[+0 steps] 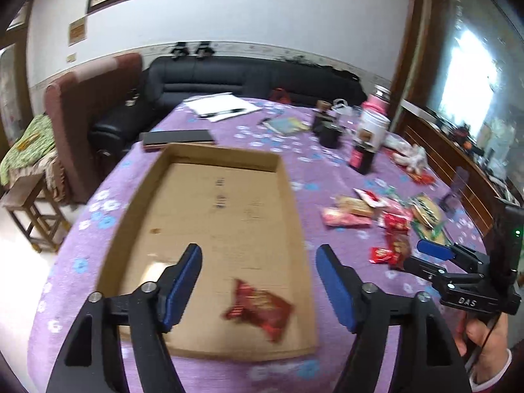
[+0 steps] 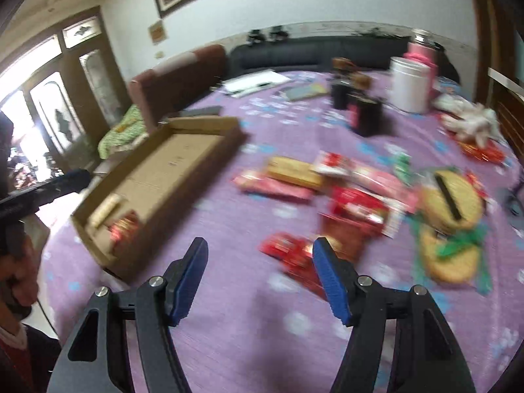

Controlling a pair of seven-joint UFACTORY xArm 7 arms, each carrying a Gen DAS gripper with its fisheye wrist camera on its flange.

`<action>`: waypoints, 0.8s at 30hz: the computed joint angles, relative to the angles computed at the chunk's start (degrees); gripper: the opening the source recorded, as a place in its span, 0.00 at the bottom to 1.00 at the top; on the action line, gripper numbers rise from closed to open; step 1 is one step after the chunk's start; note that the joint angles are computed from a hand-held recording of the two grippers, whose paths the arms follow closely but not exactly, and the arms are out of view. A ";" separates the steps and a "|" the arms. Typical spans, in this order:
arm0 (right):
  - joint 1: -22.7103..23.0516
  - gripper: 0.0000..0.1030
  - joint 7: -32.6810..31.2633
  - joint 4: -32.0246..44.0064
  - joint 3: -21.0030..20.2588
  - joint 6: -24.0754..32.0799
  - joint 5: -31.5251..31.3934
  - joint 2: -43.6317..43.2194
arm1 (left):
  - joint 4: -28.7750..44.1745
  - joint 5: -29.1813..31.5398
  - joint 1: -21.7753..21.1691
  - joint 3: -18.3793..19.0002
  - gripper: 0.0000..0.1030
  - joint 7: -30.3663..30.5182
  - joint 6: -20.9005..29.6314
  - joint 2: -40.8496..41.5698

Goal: Organize snacks
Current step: 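Carry both packets over the cardboard box and open both tools to drop them, then grasp small red cartoon candy with left tool while right tool grasps red wrapper packet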

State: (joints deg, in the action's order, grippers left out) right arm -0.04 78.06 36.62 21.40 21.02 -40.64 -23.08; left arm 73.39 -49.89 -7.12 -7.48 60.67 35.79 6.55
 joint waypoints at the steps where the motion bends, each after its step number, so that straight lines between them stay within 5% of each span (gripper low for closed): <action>1: 0.54 0.64 -0.62 -1.42 -0.93 -0.33 0.69 -1.14 | -0.41 0.04 -0.39 -0.41 0.75 0.32 0.23 -0.30; 9: -0.17 0.63 -10.02 -1.89 -1.99 -0.90 3.95 0.18 | -0.96 6.15 -4.10 -1.86 0.75 -2.81 -0.14 0.36; 19: -2.79 0.61 -6.64 -4.11 -3.60 -2.54 6.55 0.28 | -1.98 11.96 -6.82 -3.46 0.75 -3.45 -1.74 1.83; 24: -2.46 0.56 -6.90 0.24 -2.89 1.97 4.29 5.16 | -2.11 13.62 -7.26 -3.93 0.75 -3.83 -1.29 2.24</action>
State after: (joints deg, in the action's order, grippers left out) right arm -2.50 71.17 36.85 18.51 22.99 -36.35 -17.92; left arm 71.28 -36.27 -14.38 -11.40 56.84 34.50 8.78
